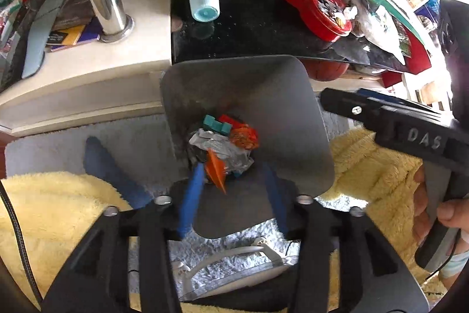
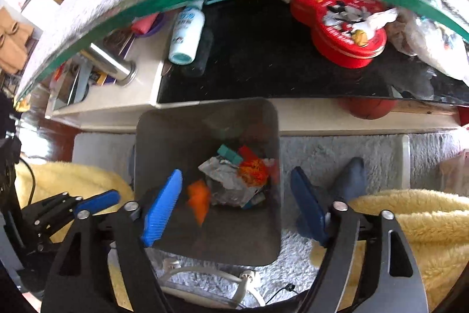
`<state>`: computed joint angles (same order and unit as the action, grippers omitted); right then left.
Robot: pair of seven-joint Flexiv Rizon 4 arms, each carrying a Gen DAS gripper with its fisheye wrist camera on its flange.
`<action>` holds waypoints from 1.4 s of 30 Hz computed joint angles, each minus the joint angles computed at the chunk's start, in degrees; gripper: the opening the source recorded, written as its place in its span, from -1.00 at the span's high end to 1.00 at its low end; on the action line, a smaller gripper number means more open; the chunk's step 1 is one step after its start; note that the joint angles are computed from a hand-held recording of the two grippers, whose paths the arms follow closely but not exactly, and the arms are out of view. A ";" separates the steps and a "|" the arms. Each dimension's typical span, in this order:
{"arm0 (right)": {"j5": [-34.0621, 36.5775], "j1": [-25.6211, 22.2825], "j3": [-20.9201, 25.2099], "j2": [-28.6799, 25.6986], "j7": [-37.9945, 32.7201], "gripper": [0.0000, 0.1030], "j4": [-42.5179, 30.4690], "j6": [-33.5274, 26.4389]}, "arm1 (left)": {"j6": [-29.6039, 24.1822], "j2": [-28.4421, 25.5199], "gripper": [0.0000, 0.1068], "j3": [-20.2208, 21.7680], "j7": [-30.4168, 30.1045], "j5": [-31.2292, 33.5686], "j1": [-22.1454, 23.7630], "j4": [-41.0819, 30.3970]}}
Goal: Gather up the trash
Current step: 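Raise both open tools back over the table toward the last items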
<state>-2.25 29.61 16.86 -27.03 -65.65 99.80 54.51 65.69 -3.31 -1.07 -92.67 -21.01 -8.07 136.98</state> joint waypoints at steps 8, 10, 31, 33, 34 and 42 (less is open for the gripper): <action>-1.83 -0.33 -1.52 1.15 2.05 -0.85 -0.68 -0.71 | -1.51 2.60 -0.55 1.44 -5.15 8.61 1.25 -2.67; -2.05 -0.45 -1.49 1.46 1.86 -0.85 -1.15 -0.90 | -1.67 3.18 -0.62 1.55 -5.13 8.76 1.55 -3.16; -5.71 0.90 -4.31 -4.71 -1.14 -0.87 -20.73 -3.87 | -3.74 1.70 -0.68 3.39 -6.86 15.98 7.26 -15.82; -5.82 1.12 -4.68 -6.66 -1.26 -0.87 -23.98 -4.95 | -4.40 0.21 -0.68 3.56 -6.33 15.92 7.80 -17.99; -5.77 1.16 -4.78 -7.55 -1.44 -0.87 -25.52 -5.49 | -4.72 -0.64 -0.68 3.67 -6.25 16.01 8.08 -19.22; -5.61 2.29 -6.11 -16.34 -3.37 -0.87 -40.95 -10.31 | -5.54 -7.24 -0.68 4.50 -5.56 16.70 9.42 -28.06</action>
<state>-7.85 31.90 10.75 -43.37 -69.01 58.86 44.20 60.14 -10.54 3.42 -98.23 -4.31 1.35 108.91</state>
